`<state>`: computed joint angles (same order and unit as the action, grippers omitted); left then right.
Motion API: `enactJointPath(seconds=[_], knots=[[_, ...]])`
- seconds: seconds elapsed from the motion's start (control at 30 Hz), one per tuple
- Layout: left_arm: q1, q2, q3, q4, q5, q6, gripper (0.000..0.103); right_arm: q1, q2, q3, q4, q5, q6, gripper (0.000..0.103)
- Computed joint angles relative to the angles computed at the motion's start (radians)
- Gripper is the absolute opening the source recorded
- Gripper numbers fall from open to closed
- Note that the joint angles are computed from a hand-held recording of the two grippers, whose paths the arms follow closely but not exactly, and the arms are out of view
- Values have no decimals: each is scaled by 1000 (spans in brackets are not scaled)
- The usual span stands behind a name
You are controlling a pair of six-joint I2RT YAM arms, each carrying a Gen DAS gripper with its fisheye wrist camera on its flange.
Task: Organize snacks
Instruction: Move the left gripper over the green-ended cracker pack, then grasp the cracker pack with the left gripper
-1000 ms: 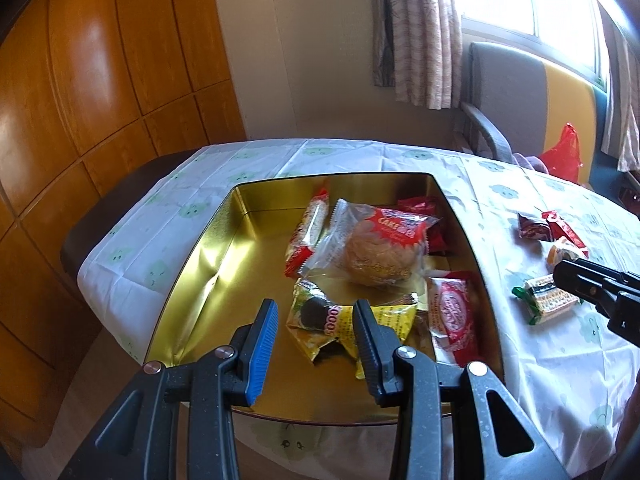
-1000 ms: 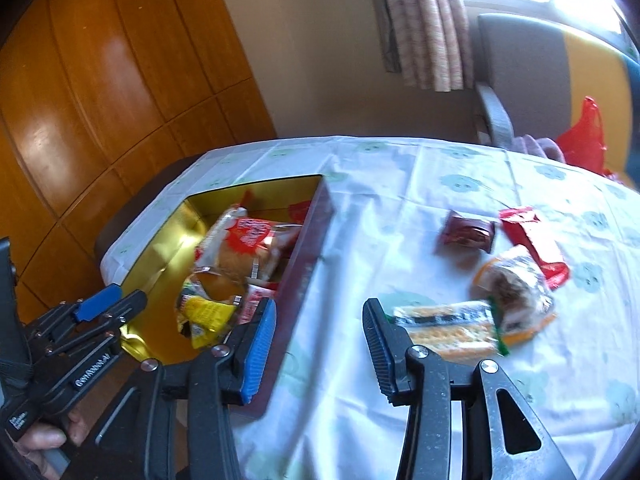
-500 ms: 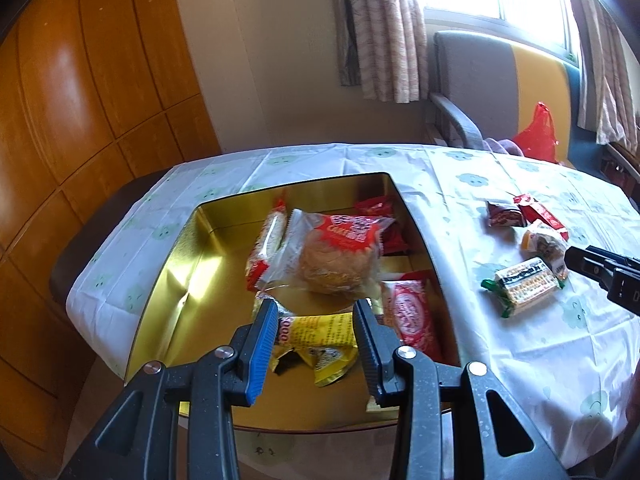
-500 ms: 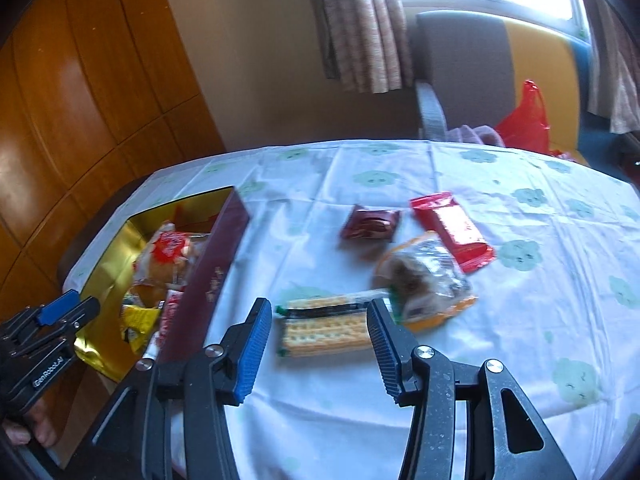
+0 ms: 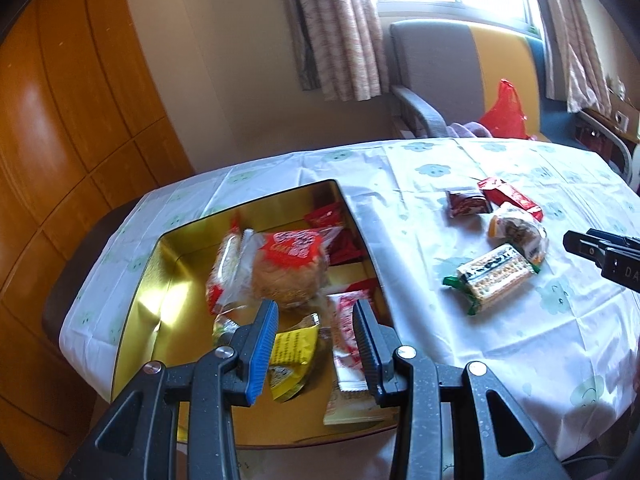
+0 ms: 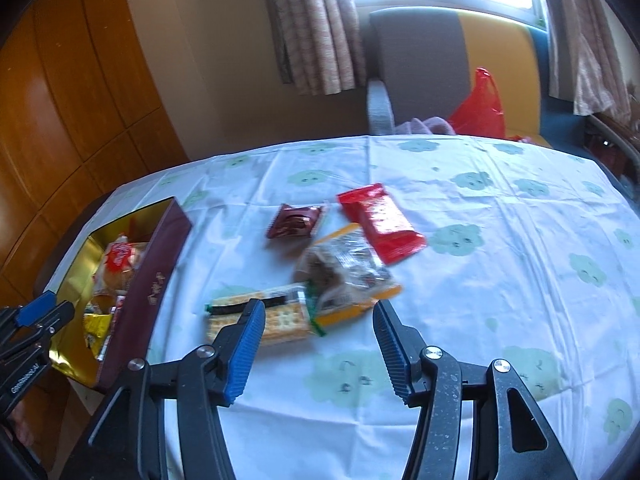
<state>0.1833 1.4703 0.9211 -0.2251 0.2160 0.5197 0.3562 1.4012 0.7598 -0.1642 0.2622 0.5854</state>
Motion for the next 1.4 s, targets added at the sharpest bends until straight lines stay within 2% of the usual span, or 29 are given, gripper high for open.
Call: enactJointPath(seconds=[0.63,1.27,1.4], knots=[[-164,6,0,-40,-20,62,39,-181,-71,-156,17,-39,7,62],[-280,62,18,-40,-48,130,39,-234,-16,-196,68,-66,-17,65],[-295,110,64,-94,-24,171,45,-241,-1,-203,83,-77,-25,66]])
